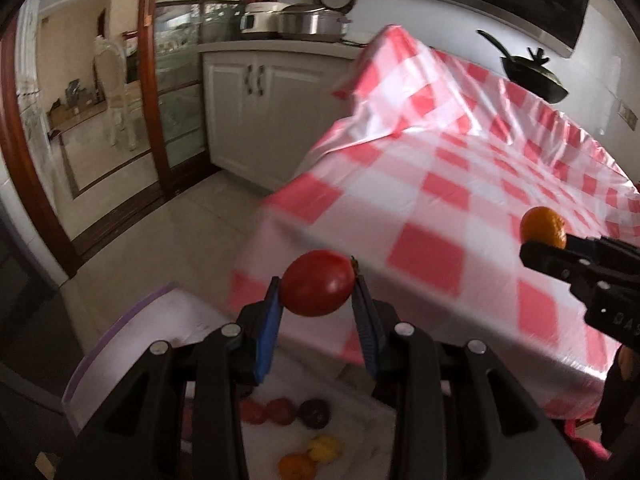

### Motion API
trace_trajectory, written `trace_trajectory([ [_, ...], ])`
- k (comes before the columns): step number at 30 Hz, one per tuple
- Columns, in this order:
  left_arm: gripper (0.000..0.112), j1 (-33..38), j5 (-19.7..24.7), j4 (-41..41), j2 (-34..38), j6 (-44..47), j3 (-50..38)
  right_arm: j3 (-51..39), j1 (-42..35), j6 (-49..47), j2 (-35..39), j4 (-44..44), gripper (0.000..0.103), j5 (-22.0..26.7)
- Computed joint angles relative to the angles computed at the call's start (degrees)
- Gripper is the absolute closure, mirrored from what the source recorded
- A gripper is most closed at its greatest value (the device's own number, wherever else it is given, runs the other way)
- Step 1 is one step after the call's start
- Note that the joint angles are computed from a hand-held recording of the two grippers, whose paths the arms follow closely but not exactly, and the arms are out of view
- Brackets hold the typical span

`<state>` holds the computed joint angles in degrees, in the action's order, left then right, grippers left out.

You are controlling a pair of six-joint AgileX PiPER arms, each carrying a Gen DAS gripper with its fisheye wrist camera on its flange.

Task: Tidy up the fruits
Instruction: 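Carry the red tomato and the tangerine over the white box, then open the left gripper while the right opens, releasing tomato and tangerine into box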

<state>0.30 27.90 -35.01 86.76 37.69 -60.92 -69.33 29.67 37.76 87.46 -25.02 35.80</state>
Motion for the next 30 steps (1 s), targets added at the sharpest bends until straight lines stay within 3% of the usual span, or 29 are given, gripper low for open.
trace_trajectory([
  [7,0.077,8.2,1.5,-5.7,-1.1,7.5,5.4,-4.2,6.0,-5.1,5.3,3.0,0.064,0.8],
  [15,0.077,13.4,0.1,-5.6,-0.3,10.4,9.7,-9.6,13.4,-13.3,12.9,5.9,0.064,3.6],
  [22,0.077,17.5,-1.6,-2.0,3.6,8.8,10.4,-15.4,16.4,-19.7,20.7,10.2,0.064,7.2],
  [30,0.076,19.1,-2.2,7.1,8.9,-0.9,9.0,-22.2,17.6,-26.3,29.0,15.2,0.064,11.7],
])
